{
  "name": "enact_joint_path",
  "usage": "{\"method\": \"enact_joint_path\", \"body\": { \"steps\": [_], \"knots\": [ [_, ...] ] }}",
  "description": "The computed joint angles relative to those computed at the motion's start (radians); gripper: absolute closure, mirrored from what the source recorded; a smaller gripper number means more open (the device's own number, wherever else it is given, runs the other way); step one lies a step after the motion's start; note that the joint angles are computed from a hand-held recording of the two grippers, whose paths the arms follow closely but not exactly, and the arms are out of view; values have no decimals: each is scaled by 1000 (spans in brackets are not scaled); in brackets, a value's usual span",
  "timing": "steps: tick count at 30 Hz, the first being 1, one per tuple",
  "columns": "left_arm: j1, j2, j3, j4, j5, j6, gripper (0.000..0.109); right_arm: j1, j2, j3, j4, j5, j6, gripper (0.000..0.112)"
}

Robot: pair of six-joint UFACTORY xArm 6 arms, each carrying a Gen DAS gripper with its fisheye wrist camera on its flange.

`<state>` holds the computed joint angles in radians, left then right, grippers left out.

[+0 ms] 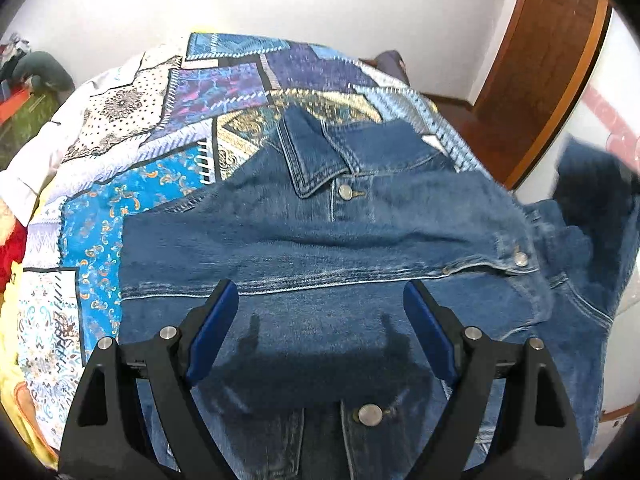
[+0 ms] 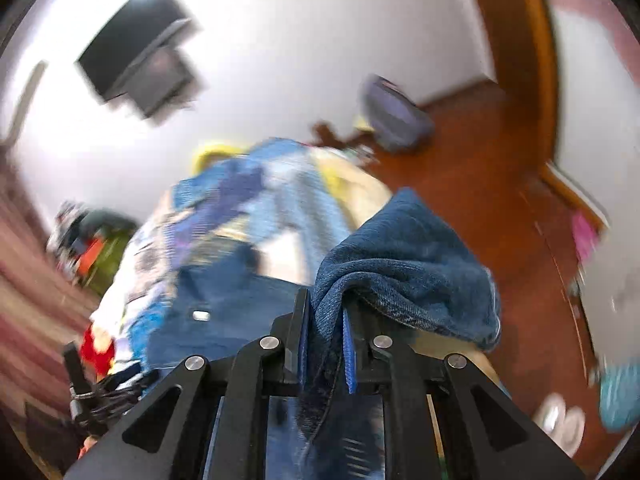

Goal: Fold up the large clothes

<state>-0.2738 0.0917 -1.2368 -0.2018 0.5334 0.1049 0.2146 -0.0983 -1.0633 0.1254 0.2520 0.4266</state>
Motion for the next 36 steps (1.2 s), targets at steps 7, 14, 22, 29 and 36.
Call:
{"method": "enact_joint_path", "body": {
  "steps": [7,14,22,29,36],
  "knots": [
    [29,-124,109,1,-46,37,24,196,202,-240,24,50,-66,101],
    [84,-233,226,70,-34,61,24,285,377,-283,69,205,-55,100],
    [53,-205,186,99,14,69,24,252,276,-189,209,267,-184,100],
    [-46,-53,-51,-5,109,110,24,189,67,-53,-145,190,-4,100],
    [-164,199,-356,61,196,61,24,112,22,-6,-482,255,192,100]
  ]
}}
